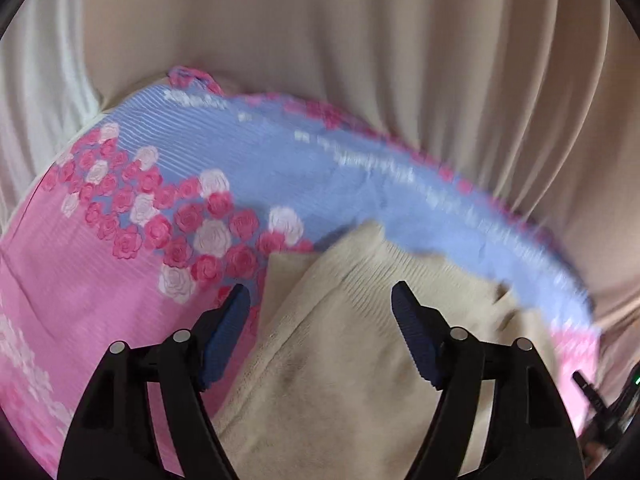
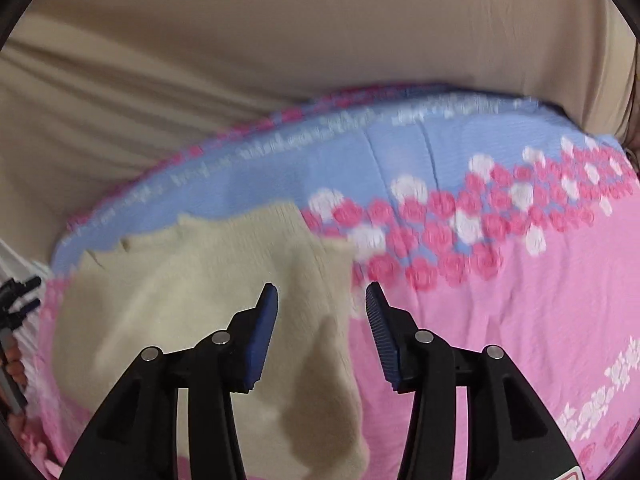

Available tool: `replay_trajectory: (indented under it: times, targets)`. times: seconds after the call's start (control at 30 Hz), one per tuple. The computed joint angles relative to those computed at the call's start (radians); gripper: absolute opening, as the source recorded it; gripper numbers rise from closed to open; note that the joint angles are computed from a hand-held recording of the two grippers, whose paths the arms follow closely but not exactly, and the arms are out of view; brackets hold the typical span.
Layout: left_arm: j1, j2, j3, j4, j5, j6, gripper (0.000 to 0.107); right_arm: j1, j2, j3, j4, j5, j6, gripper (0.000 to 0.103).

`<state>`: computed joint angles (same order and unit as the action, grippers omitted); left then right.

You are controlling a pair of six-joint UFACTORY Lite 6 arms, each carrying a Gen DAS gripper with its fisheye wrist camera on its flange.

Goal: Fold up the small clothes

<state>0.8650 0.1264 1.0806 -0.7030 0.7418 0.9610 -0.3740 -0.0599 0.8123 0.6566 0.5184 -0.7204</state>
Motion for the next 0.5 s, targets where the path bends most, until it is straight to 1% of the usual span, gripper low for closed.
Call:
replay_trajectory:
  times: [0.03, 0.1, 0.17, 0.2, 0.23, 0.27, 0.3, 0.33, 0.37, 0.47, 0.5]
  targets:
    - [-0.031, 0.019, -0.006, 0.01, -0.025, 0.0, 0.071, 0.016, 0.026, 0.005, -0.026, -0.001, 0.03, 0.045]
    - [-0.123, 0.092, 0.008, 0.105, -0.094, -0.079, 0.071, 0.041, 0.045, 0.003, -0.016, -0.009, 0.046, 0.045]
    - [-0.163, 0.143, 0.023, 0.157, -0.13, -0.152, 0.071, 0.083, 0.088, 0.021, -0.024, -0.043, 0.071, 0.045]
    - [-0.172, 0.177, 0.038, 0.17, -0.148, -0.187, 0.063, 0.098, 0.112, 0.033, -0.031, -0.057, 0.084, 0.046]
    - [-0.169, 0.206, 0.054, 0.16, -0.141, -0.192, 0.054, 0.117, 0.152, 0.057, -0.064, -0.067, 0.122, 0.045]
    - [-0.147, 0.246, 0.083, 0.108, -0.093, -0.156, 0.03, 0.13, 0.164, 0.059, -0.09, -0.075, 0.154, 0.039]
    - [-0.125, 0.266, 0.102, 0.065, -0.053, -0.125, 0.018, 0.138, 0.187, 0.072, -0.11, -0.068, 0.173, 0.029]
    - [-0.095, 0.264, 0.103, 0.009, -0.023, -0.085, 0.015, 0.135, 0.214, 0.089, -0.095, -0.043, 0.15, 0.011]
    - [-0.061, 0.251, 0.104, -0.043, 0.02, -0.04, 0.013, 0.13, 0.21, 0.086, -0.071, -0.034, 0.122, 0.011]
    - [0.07, 0.154, 0.11, -0.147, 0.17, 0.03, 0.012, 0.105, 0.06, 0.031, 0.077, 0.001, -0.042, 0.01]
    - [0.092, 0.147, 0.118, -0.153, 0.187, 0.021, 0.012, 0.103, 0.009, 0.025, 0.103, 0.018, -0.067, 0.01]
